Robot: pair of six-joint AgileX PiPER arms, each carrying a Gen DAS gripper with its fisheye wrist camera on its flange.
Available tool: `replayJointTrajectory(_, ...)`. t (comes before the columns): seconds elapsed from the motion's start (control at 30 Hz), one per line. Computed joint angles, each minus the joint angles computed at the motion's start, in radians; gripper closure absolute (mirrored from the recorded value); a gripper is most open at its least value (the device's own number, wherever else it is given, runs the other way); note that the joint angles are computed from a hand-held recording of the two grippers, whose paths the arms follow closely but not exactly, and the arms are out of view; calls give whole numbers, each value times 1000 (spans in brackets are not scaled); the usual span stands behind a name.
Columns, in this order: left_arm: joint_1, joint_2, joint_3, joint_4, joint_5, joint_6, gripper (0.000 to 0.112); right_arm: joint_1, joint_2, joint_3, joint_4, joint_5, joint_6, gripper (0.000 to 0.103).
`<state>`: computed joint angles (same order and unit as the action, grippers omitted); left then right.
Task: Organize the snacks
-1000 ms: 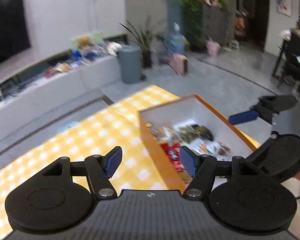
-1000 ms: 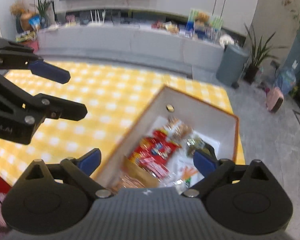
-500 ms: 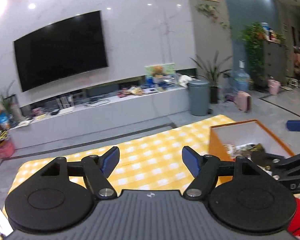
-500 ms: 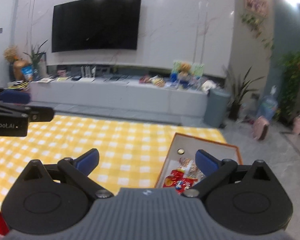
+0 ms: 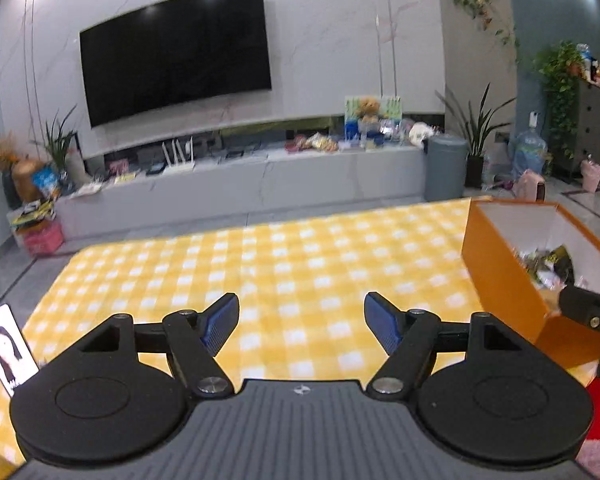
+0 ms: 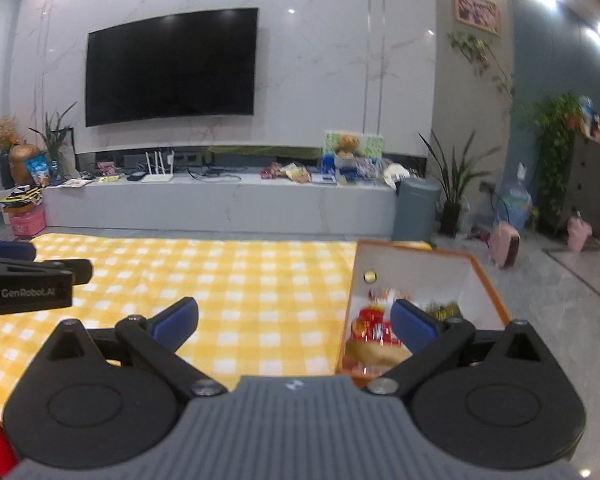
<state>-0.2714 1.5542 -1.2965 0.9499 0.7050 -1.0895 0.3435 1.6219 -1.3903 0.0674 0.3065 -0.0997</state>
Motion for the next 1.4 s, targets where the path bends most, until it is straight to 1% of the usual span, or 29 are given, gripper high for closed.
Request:
replayJointTrajectory(0.07, 8, 3, 5, -34, 4, 18, 28, -1, 10, 3, -20, 8, 34, 3)
replayJointTrajectory(0.13, 12, 2, 17, -47, 5, 19, 28, -2, 9, 31, -43, -5, 70, 3)
replayJointTrajectory(0.23, 13, 12, 19, -74, 12, 37, 28, 4, 12, 55, -111, -8, 137, 3)
replayJointTrajectory(0.33, 11, 13, 29, -89, 12, 39, 27, 1, 25, 63, -134, -9, 155, 3)
replayJointTrajectory(0.43, 7, 19, 34, -101, 19, 54, 27, 5, 33, 71, -189, -15, 201, 3)
replayJointTrajectory(0.73, 19, 37, 22, -159, 33, 105, 27, -2, 73, 42, -193, -6, 205, 3)
replayJointTrajectory(1.17, 29, 34, 20, -172, 32, 126, 27, -3, 76, 38, -189, -5, 206, 3)
replayJointTrajectory(1.4, 24, 32, 18, -165, 35, 120, 27, -8, 71, 46, -151, -18, 165, 3)
